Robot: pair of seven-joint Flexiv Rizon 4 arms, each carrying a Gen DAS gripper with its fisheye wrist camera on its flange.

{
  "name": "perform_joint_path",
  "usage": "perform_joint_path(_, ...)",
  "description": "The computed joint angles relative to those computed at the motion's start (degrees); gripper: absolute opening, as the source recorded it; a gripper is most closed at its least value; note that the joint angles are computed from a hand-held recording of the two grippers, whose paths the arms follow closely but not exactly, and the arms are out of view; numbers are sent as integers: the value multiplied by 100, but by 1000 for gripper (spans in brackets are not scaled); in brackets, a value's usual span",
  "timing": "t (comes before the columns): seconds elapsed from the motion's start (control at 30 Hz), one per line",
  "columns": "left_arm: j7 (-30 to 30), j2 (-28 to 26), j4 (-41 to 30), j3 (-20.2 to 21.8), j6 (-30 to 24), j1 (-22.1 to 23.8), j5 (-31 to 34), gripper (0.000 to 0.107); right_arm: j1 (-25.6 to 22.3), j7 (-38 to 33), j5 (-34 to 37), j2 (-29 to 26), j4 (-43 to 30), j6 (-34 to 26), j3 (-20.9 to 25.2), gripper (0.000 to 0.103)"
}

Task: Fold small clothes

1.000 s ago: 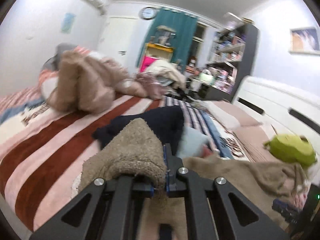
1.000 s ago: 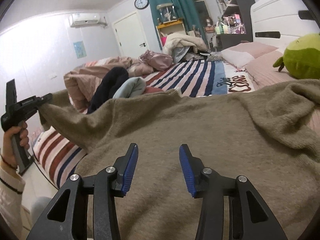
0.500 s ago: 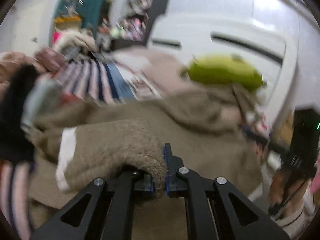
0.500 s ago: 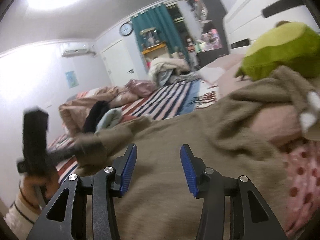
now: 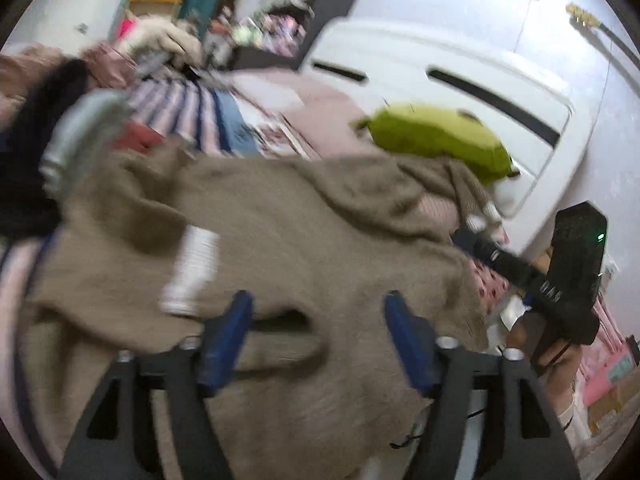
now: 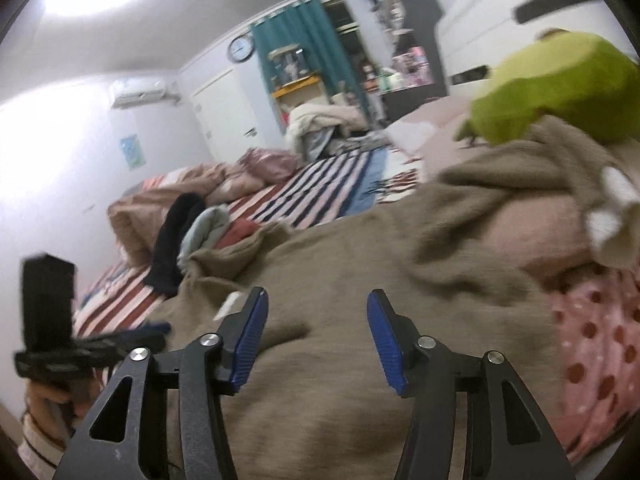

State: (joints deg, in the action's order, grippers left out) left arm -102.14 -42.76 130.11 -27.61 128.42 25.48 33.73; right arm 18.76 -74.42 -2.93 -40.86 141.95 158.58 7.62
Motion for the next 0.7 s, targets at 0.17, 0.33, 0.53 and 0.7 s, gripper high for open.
perform_joint_path(0.17, 346, 826, 995, 1938, 1376, -1263, -1521, 98, 752, -384, 94, 231, -371, -993, 9, 73)
perform_joint_path(0.33, 717, 876, 1516, 2781, 1955, -1691, -2440, 102, 1622, -859, 431, 106, -1021, -2192, -199, 76)
perform_joint_path(0.53, 974, 782, 1637, 2992, 1971, -1841, -3076, 102, 3223, -1514, 1893, -112, -1725, -3652, -1381, 76)
perform_joint_path(0.7, 914, 587, 1501, 2888, 2125, -1791, -3092, 102, 3436, -1230, 2100, -276, -1926, -3994, -1659, 67)
